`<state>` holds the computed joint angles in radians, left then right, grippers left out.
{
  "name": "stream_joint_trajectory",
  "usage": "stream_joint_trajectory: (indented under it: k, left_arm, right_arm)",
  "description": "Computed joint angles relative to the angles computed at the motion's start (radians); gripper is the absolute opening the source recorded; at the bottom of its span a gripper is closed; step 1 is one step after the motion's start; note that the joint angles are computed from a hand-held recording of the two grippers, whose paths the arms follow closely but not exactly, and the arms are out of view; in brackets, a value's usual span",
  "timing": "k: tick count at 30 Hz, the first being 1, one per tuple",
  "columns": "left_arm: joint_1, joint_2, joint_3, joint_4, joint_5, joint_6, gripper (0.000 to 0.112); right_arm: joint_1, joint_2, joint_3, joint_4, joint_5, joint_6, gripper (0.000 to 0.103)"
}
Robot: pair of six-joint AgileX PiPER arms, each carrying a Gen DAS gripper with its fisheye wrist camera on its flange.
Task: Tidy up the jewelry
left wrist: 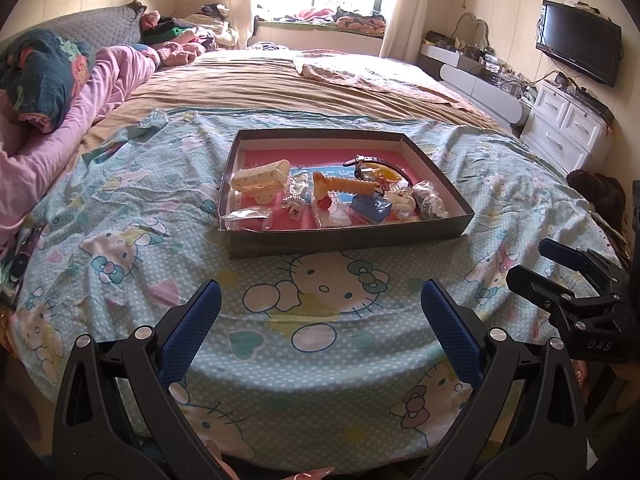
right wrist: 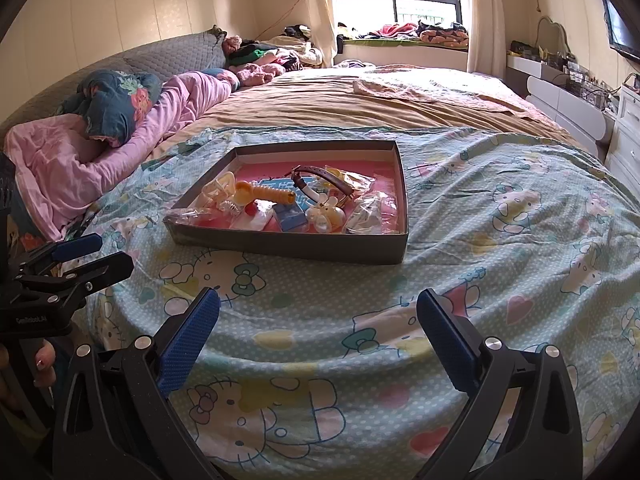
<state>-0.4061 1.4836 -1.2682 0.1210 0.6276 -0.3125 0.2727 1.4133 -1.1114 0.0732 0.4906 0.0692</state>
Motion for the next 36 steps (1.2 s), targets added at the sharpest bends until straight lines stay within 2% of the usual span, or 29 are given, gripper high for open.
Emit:
stream_joint_trajectory:
  k: [12, 16, 18, 22, 27, 31, 33, 35, 36]
  left_arm:
    - [0.031, 0.0, -0.01, -0.058, 0.014, 0.062, 0.093]
    - [0.019, 0.008, -0.017, -0.016, 0.019, 0.029, 0.093]
    - [0.03, 0.016, -0.021, -0.061, 0.018, 0.066, 0.093]
    - [0.036, 0.041, -0.035, -0.053, 0.036, 0.05, 0.093]
    - [0.109, 0.081, -0.056, -0.067, 0.022, 0.037, 0.094]
    - [0.212, 0.209, -0.204, -0.017, 0.107, -0.018, 0.093]
    - [0.288, 0.305, -0.329, -0.032, 0.165, -0.012, 0.093]
    - [0.34, 0.417, -0.475, 0.021, 0.232, -0.046, 0.093]
    - [0.359, 0.475, -0.548, 0.05, 0.257, -0.049, 0.093]
  right_arm:
    - [-0.012, 0.018, -0.009, -0.016, 0.006, 0.006, 0.098]
    - [-0.032, 0.028, -0.011, -0.022, 0.002, 0.011, 0.098]
    - [-0.044, 0.036, -0.016, -0.025, 0.003, 0.017, 0.098]
    - [-0.099, 0.055, -0.039, -0.015, 0.003, 0.008, 0.098]
    - [-0.211, 0.129, -0.114, -0.04, 0.012, 0.04, 0.098]
    - [-0.332, 0.293, -0.277, -0.138, 0.065, 0.099, 0.098]
    - [-0.39, 0.391, -0.381, -0.199, 0.1, 0.146, 0.098]
    - [-0.445, 0.495, -0.499, -0.28, 0.126, 0.217, 0.098]
    - [-0.443, 0.505, -0.518, -0.284, 0.149, 0.222, 0.098]
